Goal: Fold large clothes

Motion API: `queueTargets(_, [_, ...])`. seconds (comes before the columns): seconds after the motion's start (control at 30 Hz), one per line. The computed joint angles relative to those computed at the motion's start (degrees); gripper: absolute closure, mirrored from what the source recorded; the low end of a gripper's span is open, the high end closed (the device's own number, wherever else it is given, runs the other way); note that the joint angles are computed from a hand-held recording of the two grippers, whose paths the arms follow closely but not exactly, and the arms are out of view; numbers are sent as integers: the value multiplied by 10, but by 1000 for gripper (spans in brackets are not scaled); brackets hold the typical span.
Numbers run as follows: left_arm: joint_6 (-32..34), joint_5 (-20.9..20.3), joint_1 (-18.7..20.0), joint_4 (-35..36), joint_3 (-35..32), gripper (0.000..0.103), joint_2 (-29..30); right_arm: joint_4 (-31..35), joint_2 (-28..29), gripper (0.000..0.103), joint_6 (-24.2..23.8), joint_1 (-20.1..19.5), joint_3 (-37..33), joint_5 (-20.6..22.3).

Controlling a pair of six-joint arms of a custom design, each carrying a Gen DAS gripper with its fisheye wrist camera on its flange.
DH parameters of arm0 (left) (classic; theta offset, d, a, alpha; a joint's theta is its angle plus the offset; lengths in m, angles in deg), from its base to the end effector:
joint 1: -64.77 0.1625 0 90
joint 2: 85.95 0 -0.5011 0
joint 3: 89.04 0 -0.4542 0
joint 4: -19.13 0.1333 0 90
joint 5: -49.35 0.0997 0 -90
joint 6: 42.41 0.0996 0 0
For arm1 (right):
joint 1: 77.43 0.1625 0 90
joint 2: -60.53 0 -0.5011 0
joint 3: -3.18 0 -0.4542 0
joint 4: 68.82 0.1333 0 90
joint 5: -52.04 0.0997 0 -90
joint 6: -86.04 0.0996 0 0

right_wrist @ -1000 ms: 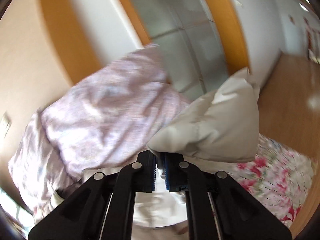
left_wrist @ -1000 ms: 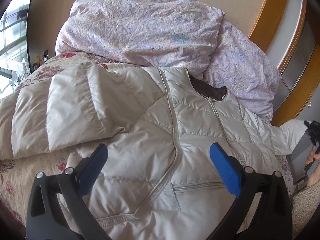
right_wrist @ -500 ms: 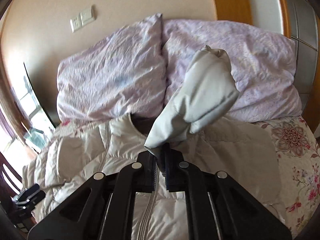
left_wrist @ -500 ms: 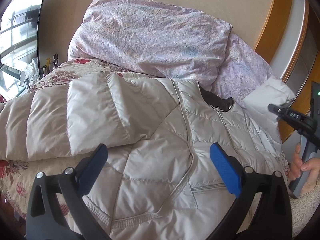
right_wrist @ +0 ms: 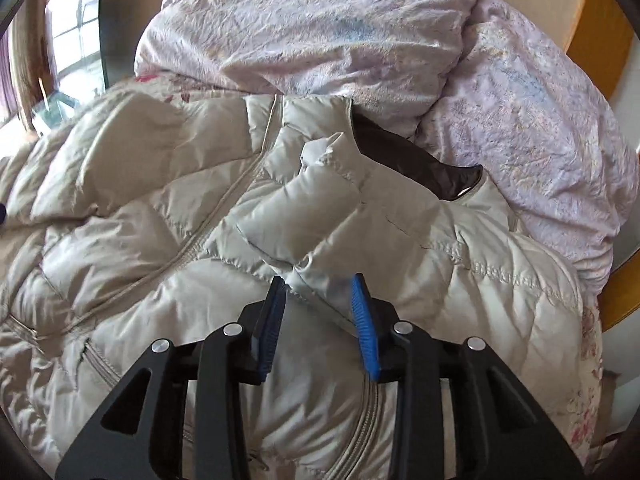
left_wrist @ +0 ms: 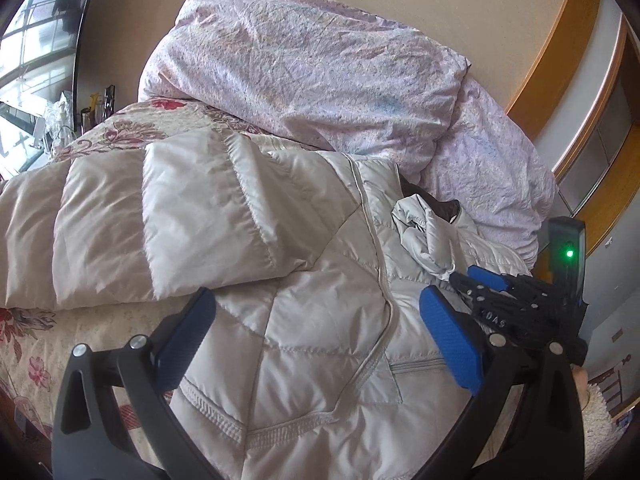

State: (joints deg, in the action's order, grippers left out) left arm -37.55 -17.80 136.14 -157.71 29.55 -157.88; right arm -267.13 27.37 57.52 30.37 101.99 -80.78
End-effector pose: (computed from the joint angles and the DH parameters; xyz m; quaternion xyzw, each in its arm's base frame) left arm -0.0295 -0.6259 0.3027 0.1208 0.9151 -0.3566 0.1443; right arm 0.2855 -0.6746 0.0366 0.2190 -0.8496 0.3054 0.3702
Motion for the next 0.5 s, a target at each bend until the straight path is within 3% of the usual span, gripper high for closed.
queueTargets(0.07, [-5,-1,6,-1,1,2,-4,-13,-26,67,45,-11,14,31])
queueTargets(0.2, [23,-9,18,-68,17,2,-9,-25,-36,63,103,-33,0,-1])
queueTargets(0.3, [41,-5,20,-126,30,2,-12,19,-34,63,154,-50,-18,-12])
queueTargets(0.4, [21,13,23,-72,20,2,-25,98,-18,61,206,-64,-43,-38])
queueTargets(0.5, [-31,-15,49,-21,10,2,-39,63,25,61,149,-56,-75,-100])
